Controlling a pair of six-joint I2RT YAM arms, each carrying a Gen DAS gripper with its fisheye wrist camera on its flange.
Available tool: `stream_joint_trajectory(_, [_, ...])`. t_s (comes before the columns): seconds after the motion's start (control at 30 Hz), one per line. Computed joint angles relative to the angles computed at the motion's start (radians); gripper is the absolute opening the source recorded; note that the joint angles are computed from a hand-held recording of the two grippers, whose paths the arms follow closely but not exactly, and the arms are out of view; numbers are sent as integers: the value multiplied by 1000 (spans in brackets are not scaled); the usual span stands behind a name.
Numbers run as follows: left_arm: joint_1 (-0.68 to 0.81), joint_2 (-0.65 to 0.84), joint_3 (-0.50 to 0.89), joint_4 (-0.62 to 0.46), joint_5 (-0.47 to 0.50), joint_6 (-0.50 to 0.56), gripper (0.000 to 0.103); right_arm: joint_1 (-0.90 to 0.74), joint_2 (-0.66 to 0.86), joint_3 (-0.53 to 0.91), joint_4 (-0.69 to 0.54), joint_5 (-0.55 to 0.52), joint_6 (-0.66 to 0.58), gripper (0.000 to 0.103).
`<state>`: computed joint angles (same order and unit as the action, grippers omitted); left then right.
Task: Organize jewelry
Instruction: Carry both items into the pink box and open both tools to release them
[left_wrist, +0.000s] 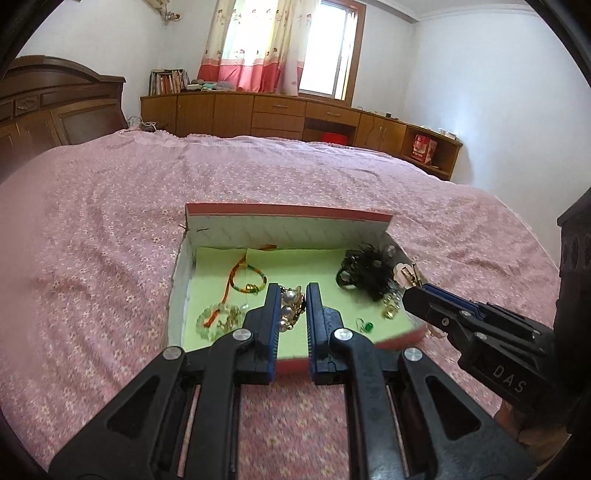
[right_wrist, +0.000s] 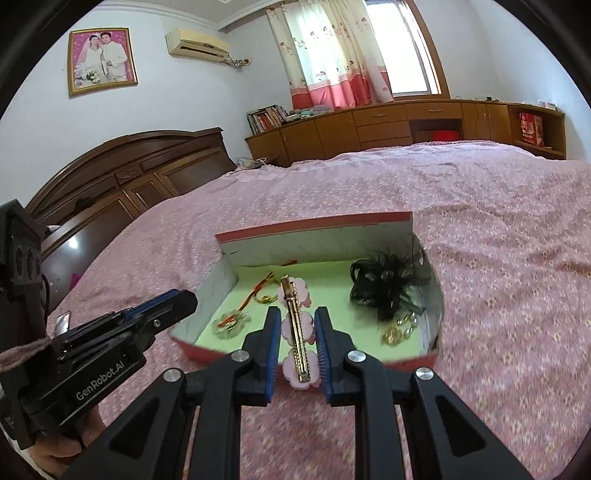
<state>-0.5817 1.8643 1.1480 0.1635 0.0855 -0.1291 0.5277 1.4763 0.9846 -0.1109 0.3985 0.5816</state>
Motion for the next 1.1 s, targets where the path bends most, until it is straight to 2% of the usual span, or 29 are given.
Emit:
stream_joint_trajectory(0.27, [18, 144, 136, -12, -8, -3, 5, -96, 124, 58, 24, -50, -38, 20])
stream_joint_trajectory(0.63, [27, 321, 358, -214, -34, -25, 5, -181, 276, 184, -92, -108, -41, 20])
stream_joint_trajectory(0.87, [20, 347, 387, -237, -54, -32, 5, -184, 343, 258, -158, -102, -69, 21])
stream_joint_trajectory(1.1, [16, 370, 444, -285, -60, -35, 8, -196, 330, 240, -126, -134, -62, 22])
